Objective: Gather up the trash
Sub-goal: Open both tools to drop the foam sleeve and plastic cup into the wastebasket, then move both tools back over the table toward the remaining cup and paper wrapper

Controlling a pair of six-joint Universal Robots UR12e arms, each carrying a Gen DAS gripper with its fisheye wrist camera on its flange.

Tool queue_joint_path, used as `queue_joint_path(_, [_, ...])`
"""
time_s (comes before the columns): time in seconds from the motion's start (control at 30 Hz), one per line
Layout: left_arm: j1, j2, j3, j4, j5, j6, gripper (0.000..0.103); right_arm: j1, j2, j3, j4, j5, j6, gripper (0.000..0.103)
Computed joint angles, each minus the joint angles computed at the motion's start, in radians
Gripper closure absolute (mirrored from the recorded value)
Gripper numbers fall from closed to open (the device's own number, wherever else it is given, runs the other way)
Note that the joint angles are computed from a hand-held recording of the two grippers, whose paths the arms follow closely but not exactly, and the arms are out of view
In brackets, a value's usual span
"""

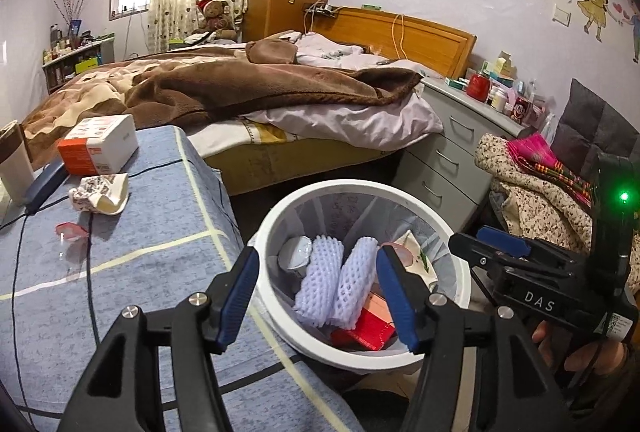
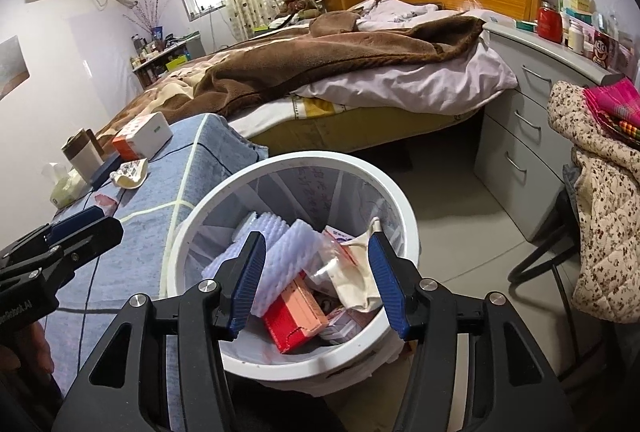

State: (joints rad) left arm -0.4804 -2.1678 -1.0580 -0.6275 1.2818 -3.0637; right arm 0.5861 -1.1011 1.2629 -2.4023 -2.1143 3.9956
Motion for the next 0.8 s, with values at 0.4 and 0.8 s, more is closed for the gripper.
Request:
queue_joint_path(0.4, [0.036,0.027,-0.050,0.055,0.053,-0.048,0.037,0.005,0.053,-0.075,-0.038,0.016,-0.091,0.048])
queue_joint_path(0.8, [0.087,0.025,-0.061,0.069,0.141,-0.148,0.036,-0.008,0.142,-0.209,-0.043,0.096,-0.210,0.048])
